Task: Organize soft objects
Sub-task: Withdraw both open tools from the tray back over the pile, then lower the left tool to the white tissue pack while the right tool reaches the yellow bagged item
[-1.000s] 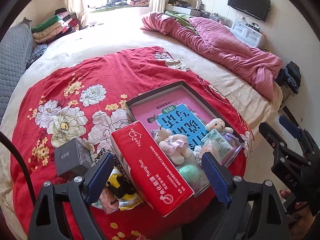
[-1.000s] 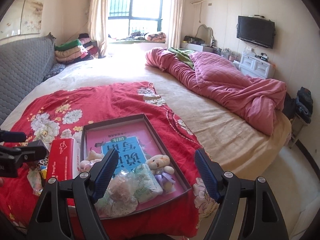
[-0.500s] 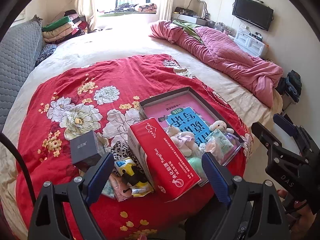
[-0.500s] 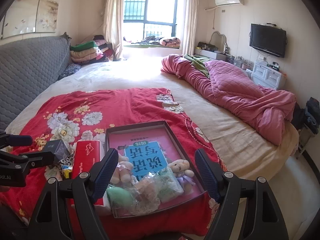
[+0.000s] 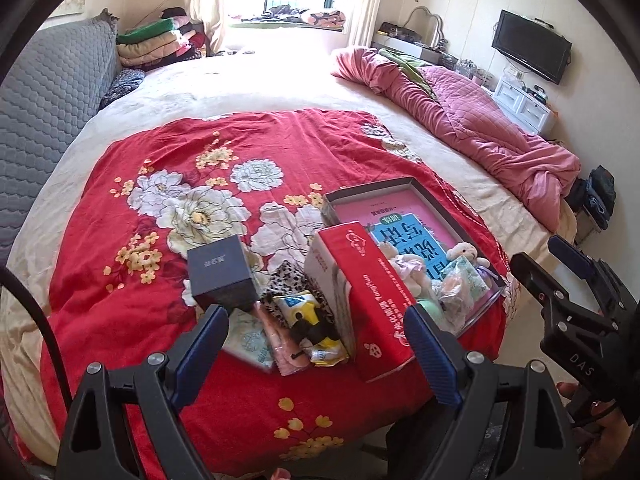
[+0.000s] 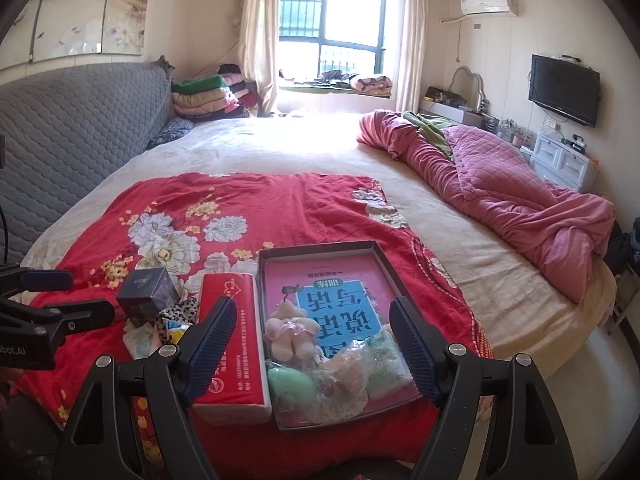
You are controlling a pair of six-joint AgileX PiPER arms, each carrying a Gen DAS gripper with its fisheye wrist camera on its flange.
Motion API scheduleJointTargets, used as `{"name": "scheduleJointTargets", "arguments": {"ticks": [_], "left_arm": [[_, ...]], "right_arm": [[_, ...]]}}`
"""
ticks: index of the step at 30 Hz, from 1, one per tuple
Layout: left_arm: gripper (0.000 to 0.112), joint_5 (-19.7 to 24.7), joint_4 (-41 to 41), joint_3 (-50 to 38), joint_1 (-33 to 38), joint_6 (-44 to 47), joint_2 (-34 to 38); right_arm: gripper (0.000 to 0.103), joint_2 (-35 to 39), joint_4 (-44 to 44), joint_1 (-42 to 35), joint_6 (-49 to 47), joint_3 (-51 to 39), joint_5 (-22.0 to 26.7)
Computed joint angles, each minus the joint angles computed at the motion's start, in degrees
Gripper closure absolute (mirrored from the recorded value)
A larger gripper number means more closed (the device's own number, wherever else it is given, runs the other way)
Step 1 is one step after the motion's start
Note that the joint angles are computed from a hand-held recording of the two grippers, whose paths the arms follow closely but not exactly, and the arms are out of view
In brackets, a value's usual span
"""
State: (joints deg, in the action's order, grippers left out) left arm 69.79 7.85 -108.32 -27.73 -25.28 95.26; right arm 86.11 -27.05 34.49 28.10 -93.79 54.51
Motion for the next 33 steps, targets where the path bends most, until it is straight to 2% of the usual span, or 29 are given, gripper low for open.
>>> {"name": "scheduleJointTargets", "arguments": {"ticks": [9, 16, 22, 33], "left_arm": [[0.023, -2.1, -0.8, 8.4, 8.7, 0.9, -7.9], [0.023, -3.4, -2.6, 14.0, 12.9, 2.1, -11.7], [0.023, -5.5, -3.8, 19.3, 14.6, 2.6, -13.3], [0.023, -10.5, -7.2, 27.2, 16.4, 4.2, -11.3]], "right_arm": [[0.023, 0.4, 0.5, 1.9, -1.1, -0.9, -0.3], [0.023, 0.9, -0.7, 4.6, -1.2, -2.1, 0.1], [0.023, 2.0, -1.3, 7.4, -2.2, -2.6, -0.2], [0.023, 5.4, -3.4, 13.0, -5.4, 0.3, -1.5]]}}
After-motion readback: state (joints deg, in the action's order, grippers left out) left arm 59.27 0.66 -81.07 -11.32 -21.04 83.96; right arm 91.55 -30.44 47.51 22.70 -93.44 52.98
